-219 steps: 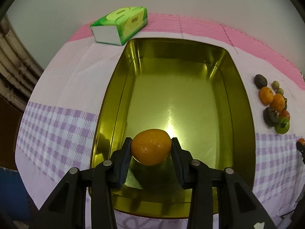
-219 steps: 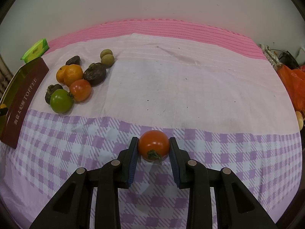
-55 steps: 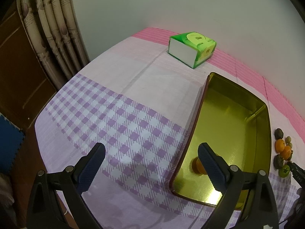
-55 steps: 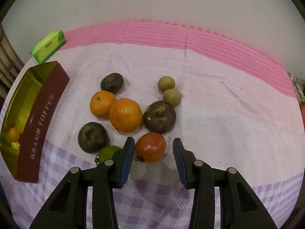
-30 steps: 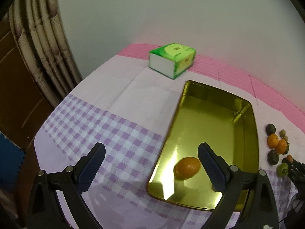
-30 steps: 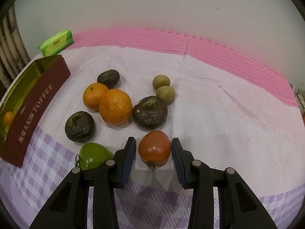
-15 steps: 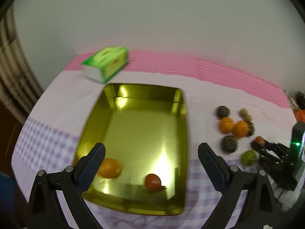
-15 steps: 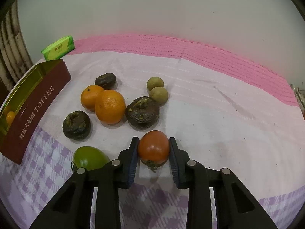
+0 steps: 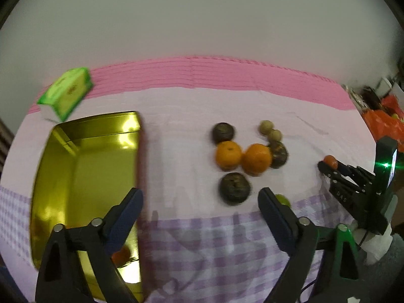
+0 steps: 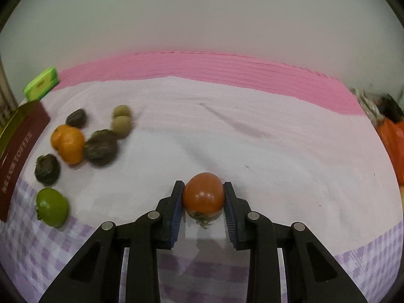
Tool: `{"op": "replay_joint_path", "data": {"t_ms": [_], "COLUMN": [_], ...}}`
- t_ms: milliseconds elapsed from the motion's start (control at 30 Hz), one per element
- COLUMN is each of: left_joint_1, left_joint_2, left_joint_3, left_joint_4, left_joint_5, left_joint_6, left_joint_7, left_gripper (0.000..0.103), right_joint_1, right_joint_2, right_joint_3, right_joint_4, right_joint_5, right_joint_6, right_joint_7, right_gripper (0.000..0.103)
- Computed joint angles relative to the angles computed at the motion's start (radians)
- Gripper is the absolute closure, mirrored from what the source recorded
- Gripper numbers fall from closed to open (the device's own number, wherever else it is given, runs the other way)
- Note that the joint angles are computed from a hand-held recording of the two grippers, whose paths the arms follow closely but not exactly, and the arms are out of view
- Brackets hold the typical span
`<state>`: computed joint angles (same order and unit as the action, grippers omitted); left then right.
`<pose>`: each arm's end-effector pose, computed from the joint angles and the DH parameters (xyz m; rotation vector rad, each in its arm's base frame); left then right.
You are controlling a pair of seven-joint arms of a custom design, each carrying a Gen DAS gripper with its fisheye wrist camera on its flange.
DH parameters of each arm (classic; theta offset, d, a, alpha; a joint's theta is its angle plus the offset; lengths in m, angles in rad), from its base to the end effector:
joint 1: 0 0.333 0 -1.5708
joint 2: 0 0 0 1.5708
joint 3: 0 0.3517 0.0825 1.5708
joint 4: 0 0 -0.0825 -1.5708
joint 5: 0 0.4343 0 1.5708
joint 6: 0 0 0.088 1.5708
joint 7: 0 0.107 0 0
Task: Organize fruits
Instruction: 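Grasp the dark brown fruit with left tool while right tool holds the tomato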
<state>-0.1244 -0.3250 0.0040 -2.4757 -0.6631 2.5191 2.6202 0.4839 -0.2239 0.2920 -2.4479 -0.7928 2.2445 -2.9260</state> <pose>0.4911 -0.0537 0.4539 -1.2068 2.5750 -0.8272 0.3660 0.3312 0.3941 -1.3733 2.3270 -0.8426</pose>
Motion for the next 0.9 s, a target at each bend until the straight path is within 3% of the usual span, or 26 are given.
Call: {"op": "replay_joint_path", "data": {"t_ms": [167,367,667,900], "left_joint_1": [-0.014,-0.011,-0.002,0.01], "left_joint_2": [0.049,0.109,0.16,0.159], "left_joint_3": [-0.035,-0.072,-0.093,-0.088], "left_joint_4": [0.025,0.054,0.076,0.074], "left_joint_5": [0.026,0.075,0.105,0.078], "left_joint_6": [-0.023,-0.045,-0.064,-0.077], "left_joint_7": [-0.055,-0.122,-0.175,-0.135], "left_gripper": [0.038,0.053,0.064,0.065], "right_joint_1": [0.005,0.007,0.004,0.002], "right_joint_2": [0.003,0.013,0.002,-0.002], "right_joint_3": [0.001,0.0,-0.003,-0.001], "right_joint_4": [0.006,0.016,0.003,-0.001], "right_joint_5": [0.0,-0.003,-0.002,-0.001], "right_joint_6": [-0.018,-0.02,-0.004,-0.001], "right_joint_7": [-0.001,0.001,0.002,0.001], "right_gripper": [0.072,0.072,0.071,0.071]}}
